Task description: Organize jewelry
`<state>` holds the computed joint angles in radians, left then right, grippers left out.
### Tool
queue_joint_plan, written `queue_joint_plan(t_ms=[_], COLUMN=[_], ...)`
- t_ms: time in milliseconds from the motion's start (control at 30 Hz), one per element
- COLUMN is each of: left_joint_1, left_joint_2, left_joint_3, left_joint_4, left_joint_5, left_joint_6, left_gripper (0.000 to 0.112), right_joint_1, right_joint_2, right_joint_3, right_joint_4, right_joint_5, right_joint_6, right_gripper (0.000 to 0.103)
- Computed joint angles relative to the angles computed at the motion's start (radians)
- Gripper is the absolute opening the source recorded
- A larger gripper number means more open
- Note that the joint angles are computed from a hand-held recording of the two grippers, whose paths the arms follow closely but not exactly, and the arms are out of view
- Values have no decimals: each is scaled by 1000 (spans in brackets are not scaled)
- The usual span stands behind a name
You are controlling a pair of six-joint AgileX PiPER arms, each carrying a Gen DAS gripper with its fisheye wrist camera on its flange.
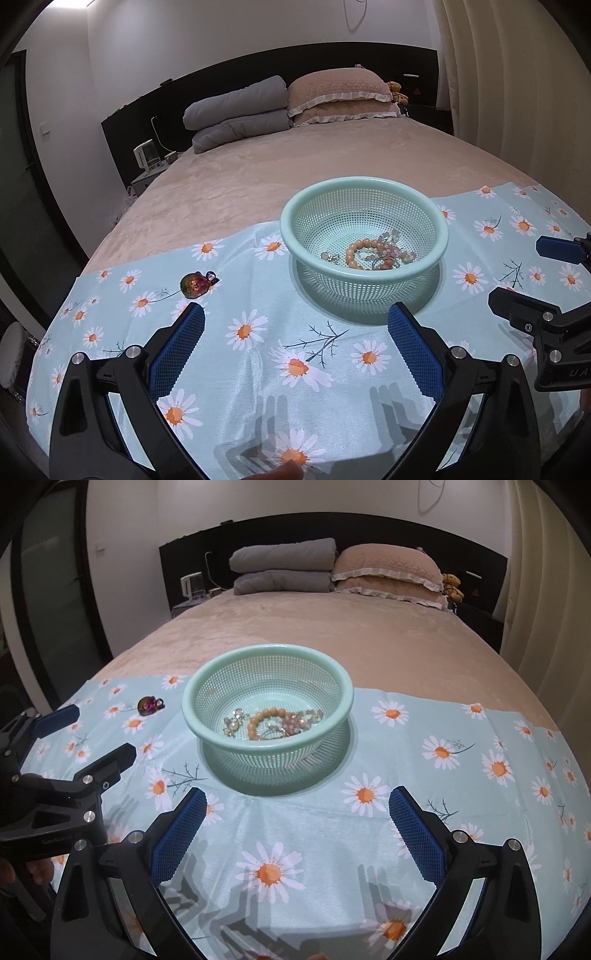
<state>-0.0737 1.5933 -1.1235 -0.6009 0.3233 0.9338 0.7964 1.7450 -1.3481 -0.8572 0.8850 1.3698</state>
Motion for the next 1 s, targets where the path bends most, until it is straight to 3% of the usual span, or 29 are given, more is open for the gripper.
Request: queue_joint_plan(t_ms=[133,267,533,600,767,933,1000], left_joint_1=[20,10,18,19,41,37,45], left_joint_2=[-2,-17,-26,-35,-35,-43,-34], left_joint_3=[-14,4,7,20,9,26,12], left_joint_4=[-25,-2,13,-9,-70,-73,-88], left_joint_5=[46,22,54,45,103,80,105], left_joint_6=[25,24,28,48,104,112,113], left_gripper=[97,97,97,97,97,97,97], right_joint_1=[8,28,43,47,57,64,63], right_joint_2=[-2,2,1,3,16,20,19], right_joint_3=[-7,-29,-37,-38,-55,-55,-50], right_joint_4=[10,10,19,15,22,15,11], right_joint_5=[-12,11,22,30,53,59,56], right_joint_6=[-3,-19,-32,-32,-52,-45,-33], right_gripper=[95,95,95,95,95,95,95])
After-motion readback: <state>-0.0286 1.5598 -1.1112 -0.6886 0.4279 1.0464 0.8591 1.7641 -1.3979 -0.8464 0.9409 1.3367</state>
